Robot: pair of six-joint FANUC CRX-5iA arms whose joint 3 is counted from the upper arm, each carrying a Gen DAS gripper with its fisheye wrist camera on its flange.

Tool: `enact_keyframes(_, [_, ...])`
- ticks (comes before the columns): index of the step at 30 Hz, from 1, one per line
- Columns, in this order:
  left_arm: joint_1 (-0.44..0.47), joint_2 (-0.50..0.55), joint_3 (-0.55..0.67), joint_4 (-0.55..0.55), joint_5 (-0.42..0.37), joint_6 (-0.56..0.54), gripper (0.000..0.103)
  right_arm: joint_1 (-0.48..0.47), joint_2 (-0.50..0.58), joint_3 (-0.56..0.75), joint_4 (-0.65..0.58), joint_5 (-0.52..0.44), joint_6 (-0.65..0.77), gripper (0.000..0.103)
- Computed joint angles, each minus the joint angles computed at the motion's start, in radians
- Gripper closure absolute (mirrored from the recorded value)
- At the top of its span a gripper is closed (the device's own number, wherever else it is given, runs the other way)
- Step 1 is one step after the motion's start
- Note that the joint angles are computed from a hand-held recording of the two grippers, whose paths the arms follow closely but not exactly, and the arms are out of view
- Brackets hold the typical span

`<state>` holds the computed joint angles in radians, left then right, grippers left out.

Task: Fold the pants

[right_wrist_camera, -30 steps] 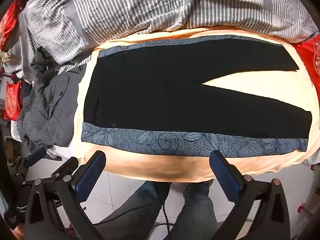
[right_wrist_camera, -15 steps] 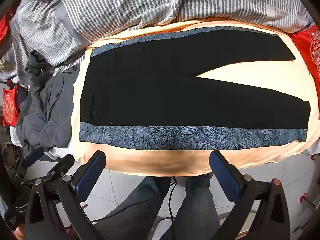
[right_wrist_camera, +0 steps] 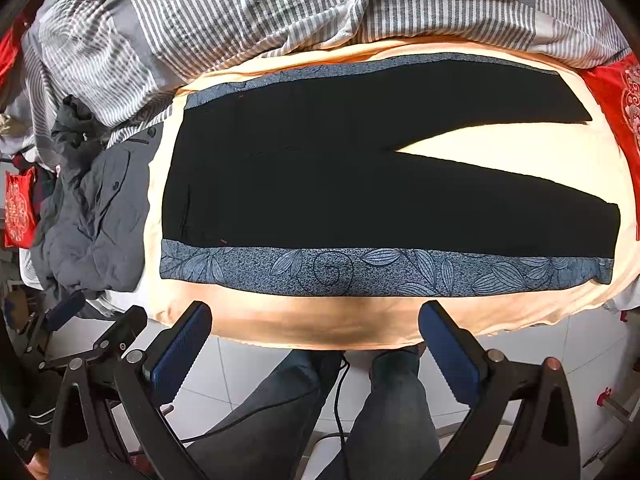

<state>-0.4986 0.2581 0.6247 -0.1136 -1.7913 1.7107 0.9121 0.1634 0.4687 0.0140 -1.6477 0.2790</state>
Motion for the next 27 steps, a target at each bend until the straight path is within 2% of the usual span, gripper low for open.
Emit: enact_keyframes(27, [-0.017,-0.027,-0.01,-0.026,0.002,0.03,0.0,0.009,-0.012,-0.011,0.011,0.005,0.014,0.0])
